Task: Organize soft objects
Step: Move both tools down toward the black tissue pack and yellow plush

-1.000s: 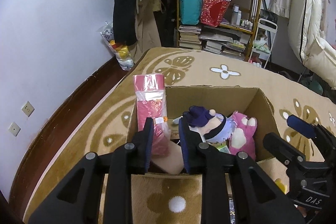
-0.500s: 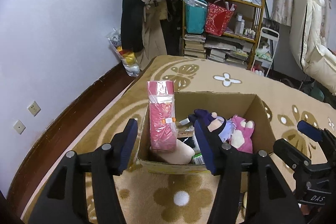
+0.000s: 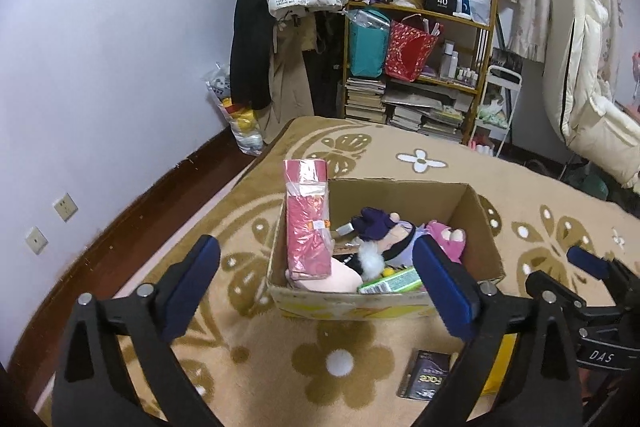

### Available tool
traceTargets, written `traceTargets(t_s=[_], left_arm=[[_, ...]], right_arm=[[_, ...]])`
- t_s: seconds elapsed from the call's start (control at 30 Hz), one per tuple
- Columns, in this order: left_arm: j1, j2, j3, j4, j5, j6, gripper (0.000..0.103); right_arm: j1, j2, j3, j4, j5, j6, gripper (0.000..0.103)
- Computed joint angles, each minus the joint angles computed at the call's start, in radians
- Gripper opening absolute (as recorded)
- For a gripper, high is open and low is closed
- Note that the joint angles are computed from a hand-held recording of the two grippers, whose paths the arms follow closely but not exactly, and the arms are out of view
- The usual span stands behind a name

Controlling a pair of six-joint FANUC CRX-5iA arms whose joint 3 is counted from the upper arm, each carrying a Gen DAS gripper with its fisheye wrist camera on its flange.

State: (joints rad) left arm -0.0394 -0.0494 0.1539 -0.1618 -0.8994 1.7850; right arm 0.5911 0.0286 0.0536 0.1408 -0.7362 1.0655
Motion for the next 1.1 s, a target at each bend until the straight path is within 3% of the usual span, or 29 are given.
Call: traceTargets(t_s=[0.23, 0.37, 0.6, 1.0, 1.1], left_arm=[[0.011, -0.003, -0.027, 0.063, -0.035, -0.043, 0.101], [0.024, 0.034, -0.016, 0.154, -0.117, -0.133, 0.102], [-0.013, 0.058, -0.028, 0.132, -0.160, -0.148, 0.102], [-0.057, 0.135, -0.009, 0.130, -0.241, -0.203, 0.102], [-0.048, 0.154, -0.018, 0.182, -0.255, -0.235, 0.102]], right_arm=[[-0.011, -0.024, -0.022, -0.026, -0.039, -0.024, 0.103], [-0.031, -0.024, -0.018, -0.086, -0.061, -0.007, 0.103], [-0.069, -0.005, -0.012, -0.212, -0.095, 0.039, 0.103], [-0.097, 0.047, 0.025, -0.303, -0.197, 0.091, 0.103], [-0.100, 0.064, 0.038, -0.315, -0.225, 0.092, 0.103]])
